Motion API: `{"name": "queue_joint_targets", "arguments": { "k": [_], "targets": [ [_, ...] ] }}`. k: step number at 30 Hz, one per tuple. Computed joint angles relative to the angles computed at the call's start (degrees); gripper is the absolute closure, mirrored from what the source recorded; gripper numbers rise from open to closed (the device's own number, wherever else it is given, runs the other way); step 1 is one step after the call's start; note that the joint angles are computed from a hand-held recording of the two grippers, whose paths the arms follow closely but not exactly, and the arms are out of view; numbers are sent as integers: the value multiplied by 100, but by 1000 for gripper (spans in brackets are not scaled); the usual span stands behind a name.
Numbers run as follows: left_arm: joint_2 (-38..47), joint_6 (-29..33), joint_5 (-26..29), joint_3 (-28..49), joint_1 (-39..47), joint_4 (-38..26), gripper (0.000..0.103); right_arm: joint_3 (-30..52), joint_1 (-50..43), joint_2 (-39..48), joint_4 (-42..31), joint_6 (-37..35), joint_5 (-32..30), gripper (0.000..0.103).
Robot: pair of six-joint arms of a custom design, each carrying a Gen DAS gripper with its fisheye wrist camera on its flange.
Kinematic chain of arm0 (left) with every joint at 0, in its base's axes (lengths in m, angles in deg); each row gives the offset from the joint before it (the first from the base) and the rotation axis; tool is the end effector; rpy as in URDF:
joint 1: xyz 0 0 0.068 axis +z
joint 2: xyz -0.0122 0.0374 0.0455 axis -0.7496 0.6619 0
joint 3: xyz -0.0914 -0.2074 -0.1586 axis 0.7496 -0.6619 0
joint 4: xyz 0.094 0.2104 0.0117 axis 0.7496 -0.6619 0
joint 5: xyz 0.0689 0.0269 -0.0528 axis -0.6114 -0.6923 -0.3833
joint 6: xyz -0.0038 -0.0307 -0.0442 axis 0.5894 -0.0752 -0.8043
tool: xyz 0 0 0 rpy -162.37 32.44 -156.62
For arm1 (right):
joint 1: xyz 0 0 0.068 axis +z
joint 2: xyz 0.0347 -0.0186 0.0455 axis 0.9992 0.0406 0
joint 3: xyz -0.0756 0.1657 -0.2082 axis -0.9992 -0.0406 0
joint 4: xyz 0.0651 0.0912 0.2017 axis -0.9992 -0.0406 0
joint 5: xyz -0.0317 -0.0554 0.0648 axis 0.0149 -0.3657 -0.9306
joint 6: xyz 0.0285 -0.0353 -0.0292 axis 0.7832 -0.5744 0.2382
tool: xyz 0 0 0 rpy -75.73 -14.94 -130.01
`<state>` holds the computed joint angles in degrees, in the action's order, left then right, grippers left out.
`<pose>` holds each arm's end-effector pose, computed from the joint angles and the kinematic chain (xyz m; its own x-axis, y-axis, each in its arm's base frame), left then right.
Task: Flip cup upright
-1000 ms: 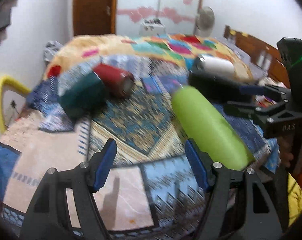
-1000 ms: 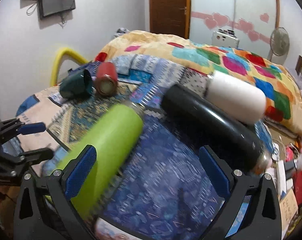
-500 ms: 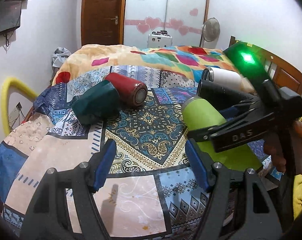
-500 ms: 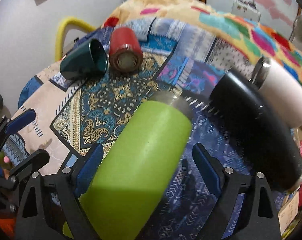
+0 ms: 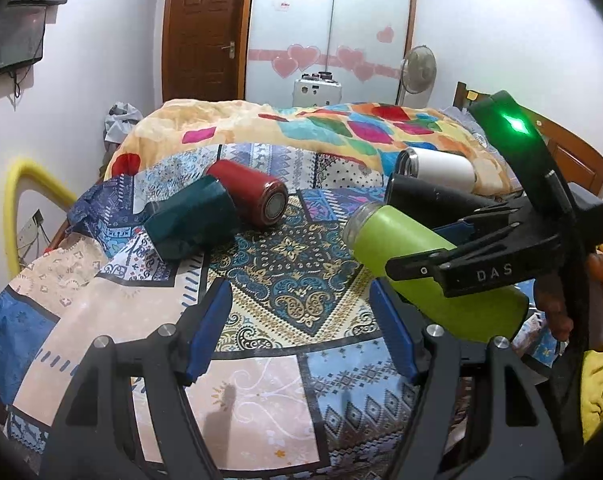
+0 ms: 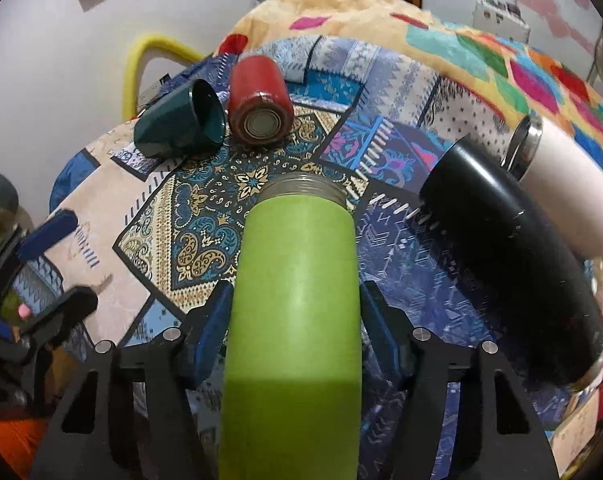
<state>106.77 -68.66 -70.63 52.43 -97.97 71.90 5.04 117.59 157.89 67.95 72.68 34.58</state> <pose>0.1045 -0.0857 0.1171 -0.5625 -0.1514 -0.8128 -0.1361 0.9866 -0.0895 0.2704 0.1660 0.1337 -0.5838 -0.6450 -0.4931 -0.7734 0.6267 0.0958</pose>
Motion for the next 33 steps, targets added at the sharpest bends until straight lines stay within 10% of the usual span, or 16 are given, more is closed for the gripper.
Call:
{"name": "queue_joint_targets", "arguments": {
  "k": [14,33],
  "targets": [
    [-609,-748,-1002,795,-1115,-1799,20,-972,-466,-1484,720,-121,-681,42],
    [-508,-745,-1104,904,-1141,-1736,15,-1256,-427,-1477,1575,-113,-623,43]
  ]
}}
